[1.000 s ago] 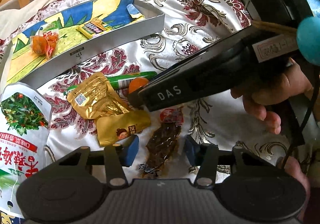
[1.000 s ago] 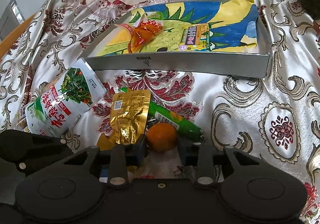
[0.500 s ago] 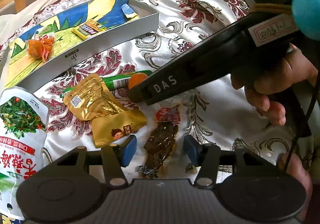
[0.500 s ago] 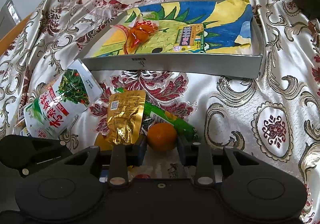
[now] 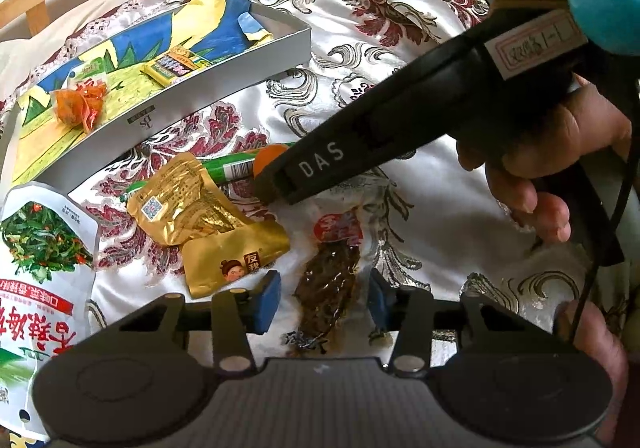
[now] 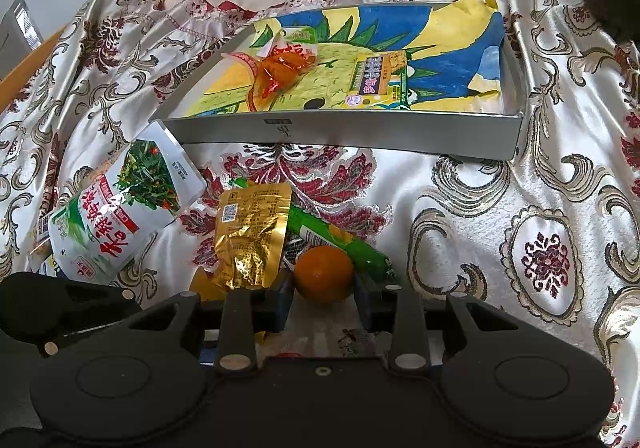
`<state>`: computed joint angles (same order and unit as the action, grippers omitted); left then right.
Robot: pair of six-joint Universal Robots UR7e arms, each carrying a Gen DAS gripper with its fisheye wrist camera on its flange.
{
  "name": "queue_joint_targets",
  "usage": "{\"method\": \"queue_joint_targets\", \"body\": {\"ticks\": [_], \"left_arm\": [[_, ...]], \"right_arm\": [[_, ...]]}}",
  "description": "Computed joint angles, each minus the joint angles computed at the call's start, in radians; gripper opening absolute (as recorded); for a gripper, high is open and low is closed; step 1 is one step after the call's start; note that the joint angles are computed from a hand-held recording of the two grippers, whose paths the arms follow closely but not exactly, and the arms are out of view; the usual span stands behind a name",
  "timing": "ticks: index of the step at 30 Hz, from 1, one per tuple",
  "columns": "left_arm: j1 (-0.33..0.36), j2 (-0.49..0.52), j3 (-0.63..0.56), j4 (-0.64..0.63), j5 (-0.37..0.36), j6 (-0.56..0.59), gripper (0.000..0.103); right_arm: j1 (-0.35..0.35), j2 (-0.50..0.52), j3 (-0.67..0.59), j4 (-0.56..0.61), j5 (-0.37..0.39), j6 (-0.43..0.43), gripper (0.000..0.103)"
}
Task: Organize snacks
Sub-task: 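Close left tool on jerky packet while right tool grasps and lifts the mandarin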
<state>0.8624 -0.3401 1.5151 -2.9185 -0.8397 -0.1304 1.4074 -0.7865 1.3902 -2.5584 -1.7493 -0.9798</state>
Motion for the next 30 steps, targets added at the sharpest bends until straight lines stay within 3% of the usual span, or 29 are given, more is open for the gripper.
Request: {"method": "queue_joint_targets", "body": {"ticks": [20, 24, 30], "left_arm": [[-0.026, -0.037, 0.028, 0.001, 0.000, -0.091, 0.048], [-0.041, -0.049, 0.044, -0.005, 0.035, -0.138, 0.048], [-0.052, -0.067, 0.075, -0.115, 0.113, -0.175, 0.048]], "right_arm": [[-0.015, -0.050, 0.022, -0.040, 0.116, 0.012, 0.035], [-0.019, -0.062, 0.033, -0.064, 0.147, 0.010, 0.035], [-0.026, -0.077, 0.056, -0.134, 0.211, 0.000, 0.035]]}}
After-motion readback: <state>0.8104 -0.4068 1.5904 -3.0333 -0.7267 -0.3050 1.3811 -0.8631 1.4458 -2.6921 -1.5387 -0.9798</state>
